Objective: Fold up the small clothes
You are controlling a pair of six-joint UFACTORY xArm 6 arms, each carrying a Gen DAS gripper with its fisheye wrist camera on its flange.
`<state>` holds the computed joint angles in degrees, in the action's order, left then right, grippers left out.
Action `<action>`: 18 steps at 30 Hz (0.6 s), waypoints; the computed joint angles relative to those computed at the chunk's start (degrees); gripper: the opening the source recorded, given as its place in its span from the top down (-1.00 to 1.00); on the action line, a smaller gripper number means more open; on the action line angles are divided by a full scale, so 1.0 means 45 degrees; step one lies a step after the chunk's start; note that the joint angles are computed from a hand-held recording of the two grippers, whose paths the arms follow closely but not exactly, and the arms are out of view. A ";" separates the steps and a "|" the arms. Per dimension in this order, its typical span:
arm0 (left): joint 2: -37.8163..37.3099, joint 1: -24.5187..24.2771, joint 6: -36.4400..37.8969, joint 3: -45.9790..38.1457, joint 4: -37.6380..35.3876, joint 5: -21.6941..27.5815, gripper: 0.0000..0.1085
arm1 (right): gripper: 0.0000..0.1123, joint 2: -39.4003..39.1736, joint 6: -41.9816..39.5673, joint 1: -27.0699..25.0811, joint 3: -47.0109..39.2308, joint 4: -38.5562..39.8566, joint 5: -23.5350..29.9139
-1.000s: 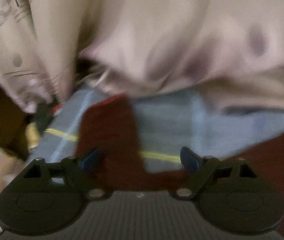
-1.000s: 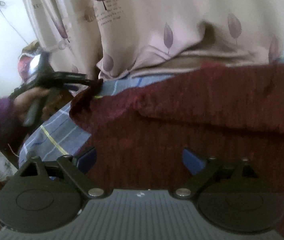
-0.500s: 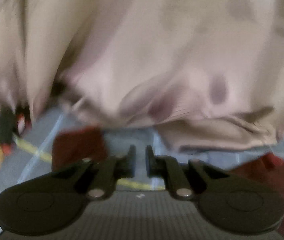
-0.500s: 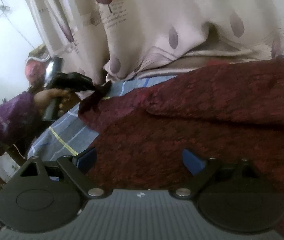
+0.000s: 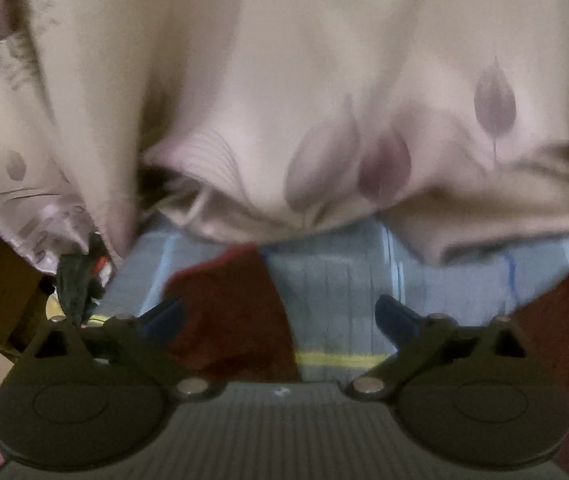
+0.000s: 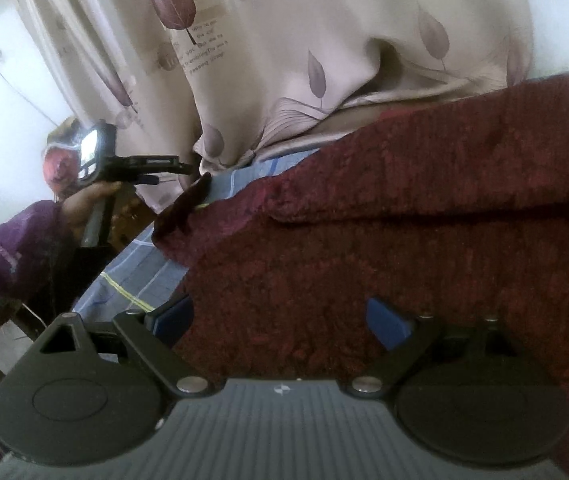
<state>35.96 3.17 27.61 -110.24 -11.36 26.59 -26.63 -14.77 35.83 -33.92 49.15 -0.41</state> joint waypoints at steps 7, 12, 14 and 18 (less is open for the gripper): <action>0.1422 0.0336 -0.0850 -0.1883 0.0165 0.1941 0.67 | -0.65 0.0206 -0.2355 0.0261 -0.0350 0.2998 0.0171; 0.0484 0.0579 -0.0032 -0.0464 -0.1443 0.0827 0.89 | -0.65 0.0130 -0.3020 0.0294 -0.0385 0.3678 0.0202; -0.0338 0.0529 0.1154 0.0419 -0.3348 0.0339 0.89 | -0.65 0.0086 -0.3541 0.0285 -0.0454 0.4420 0.0139; -0.2139 0.0122 0.3860 0.2068 -0.6982 -0.0230 0.89 | -0.65 -0.0065 -0.5219 0.0152 -0.0743 0.6919 0.0109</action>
<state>26.33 3.72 44.98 -100.93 -42.78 25.55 -26.93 -38.26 36.51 -37.26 80.28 0.08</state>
